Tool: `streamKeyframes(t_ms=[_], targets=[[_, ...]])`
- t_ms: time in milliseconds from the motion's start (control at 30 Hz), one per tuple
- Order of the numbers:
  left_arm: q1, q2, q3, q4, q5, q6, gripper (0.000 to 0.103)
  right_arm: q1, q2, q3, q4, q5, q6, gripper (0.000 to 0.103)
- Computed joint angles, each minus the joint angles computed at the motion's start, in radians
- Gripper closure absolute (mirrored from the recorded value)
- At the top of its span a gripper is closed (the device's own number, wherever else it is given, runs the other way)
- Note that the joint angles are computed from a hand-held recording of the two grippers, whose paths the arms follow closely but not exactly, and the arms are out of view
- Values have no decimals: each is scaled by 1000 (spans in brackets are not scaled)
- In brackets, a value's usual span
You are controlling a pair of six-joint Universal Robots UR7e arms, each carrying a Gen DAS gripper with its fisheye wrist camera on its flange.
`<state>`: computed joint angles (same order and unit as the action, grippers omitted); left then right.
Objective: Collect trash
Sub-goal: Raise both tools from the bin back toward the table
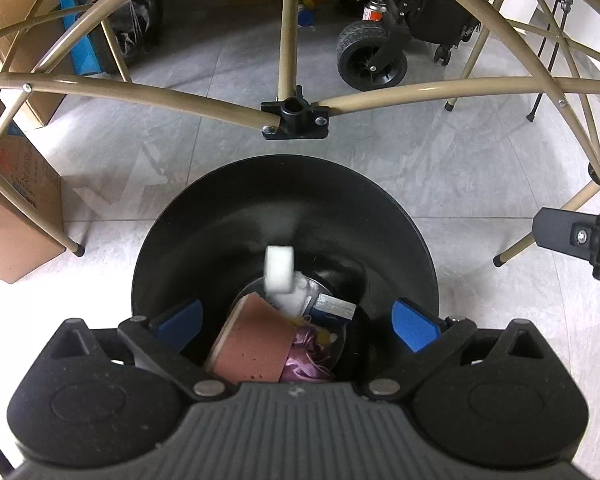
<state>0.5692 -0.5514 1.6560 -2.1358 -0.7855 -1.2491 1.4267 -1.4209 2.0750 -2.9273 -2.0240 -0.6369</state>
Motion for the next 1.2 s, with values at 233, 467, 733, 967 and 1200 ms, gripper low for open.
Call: streamKeyframes(t_ms=[233,467,733,967,1200], targets=[[-25,-35,32,-9,48,-26,0,0,-24,7,9,27,-15,0],[-63,-95,81,8,129,-97,0,2,-83,23,52,101,-38,0],[-110,-163,128,18,203,-127,0,19,-144,36,100,164,-40,0],[-150,-228,185,22,282,-148,0,43,-199,35,173,236,-58,0],[-184,-274,217,81,376,-211,0,58,-238,16,239,328,-77,0]])
